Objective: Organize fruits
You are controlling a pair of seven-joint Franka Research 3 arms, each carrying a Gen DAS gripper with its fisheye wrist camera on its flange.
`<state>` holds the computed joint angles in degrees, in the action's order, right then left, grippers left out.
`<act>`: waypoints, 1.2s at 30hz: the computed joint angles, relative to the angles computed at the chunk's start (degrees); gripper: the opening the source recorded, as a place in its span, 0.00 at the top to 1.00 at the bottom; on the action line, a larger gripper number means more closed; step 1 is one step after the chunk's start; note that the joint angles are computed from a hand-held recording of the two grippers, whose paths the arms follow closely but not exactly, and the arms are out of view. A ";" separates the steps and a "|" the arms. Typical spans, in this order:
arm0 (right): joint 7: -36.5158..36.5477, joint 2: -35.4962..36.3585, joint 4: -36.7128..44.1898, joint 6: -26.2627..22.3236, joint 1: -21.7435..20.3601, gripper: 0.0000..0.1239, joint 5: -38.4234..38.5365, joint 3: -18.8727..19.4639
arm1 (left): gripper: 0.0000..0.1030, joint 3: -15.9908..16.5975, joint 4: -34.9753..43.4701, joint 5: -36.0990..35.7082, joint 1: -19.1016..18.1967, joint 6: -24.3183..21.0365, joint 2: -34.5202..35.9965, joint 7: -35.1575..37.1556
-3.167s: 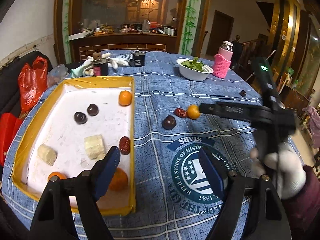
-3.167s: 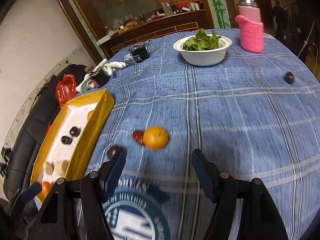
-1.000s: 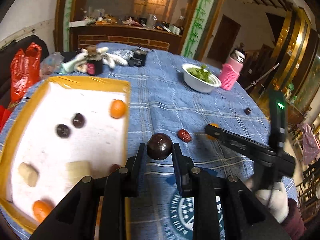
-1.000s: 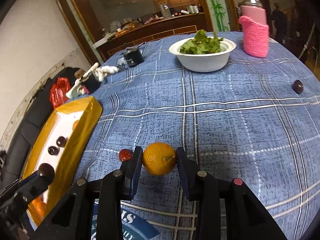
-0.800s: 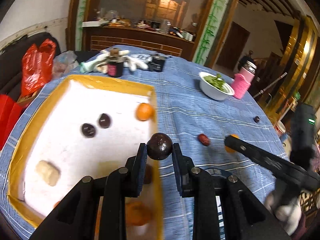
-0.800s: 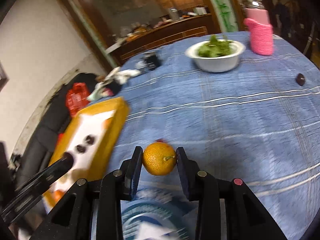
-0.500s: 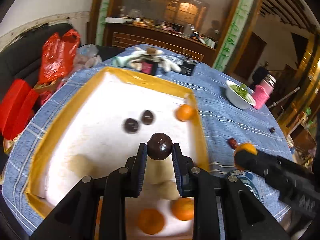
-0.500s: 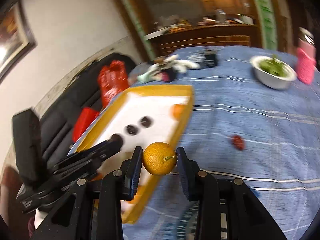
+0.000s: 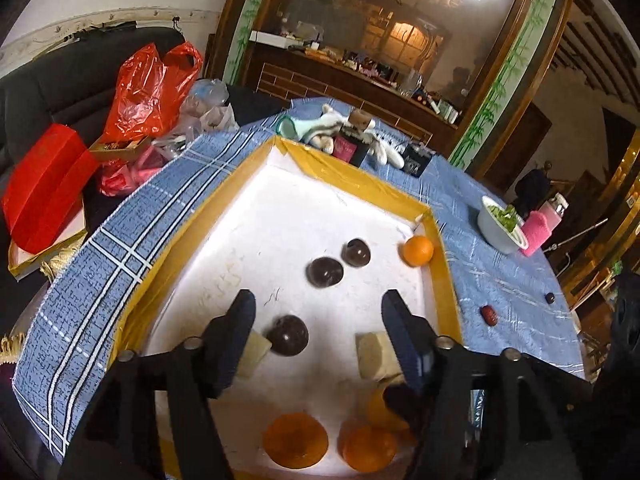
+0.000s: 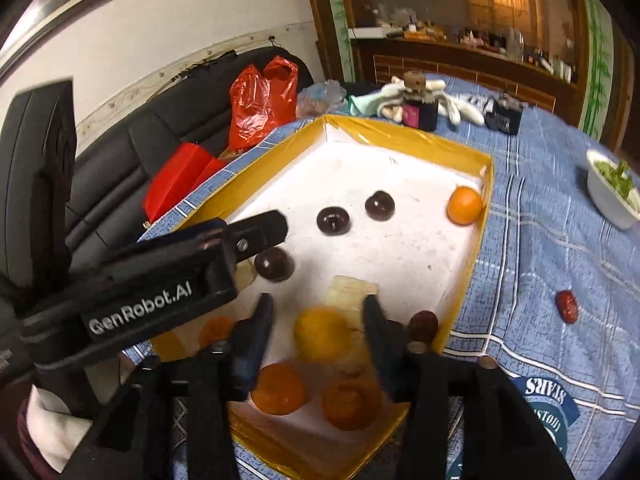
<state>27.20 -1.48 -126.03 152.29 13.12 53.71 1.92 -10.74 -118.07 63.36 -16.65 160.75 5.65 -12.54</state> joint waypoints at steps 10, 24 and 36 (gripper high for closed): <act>-6.63 -6.72 -4.24 2.14 -0.69 0.41 10.73 -3.53 | 0.32 -1.69 1.28 -0.15 -1.33 -4.06 -1.46 0.64; -4.76 -13.58 -9.37 -6.29 -9.50 0.36 18.08 -11.76 | 0.24 -5.46 11.71 -0.76 -9.44 -13.66 1.92 9.55; -8.26 -18.77 -13.72 -10.74 -13.65 0.34 21.45 -14.84 | 0.21 -5.10 20.00 -0.08 -17.24 -18.18 6.68 15.67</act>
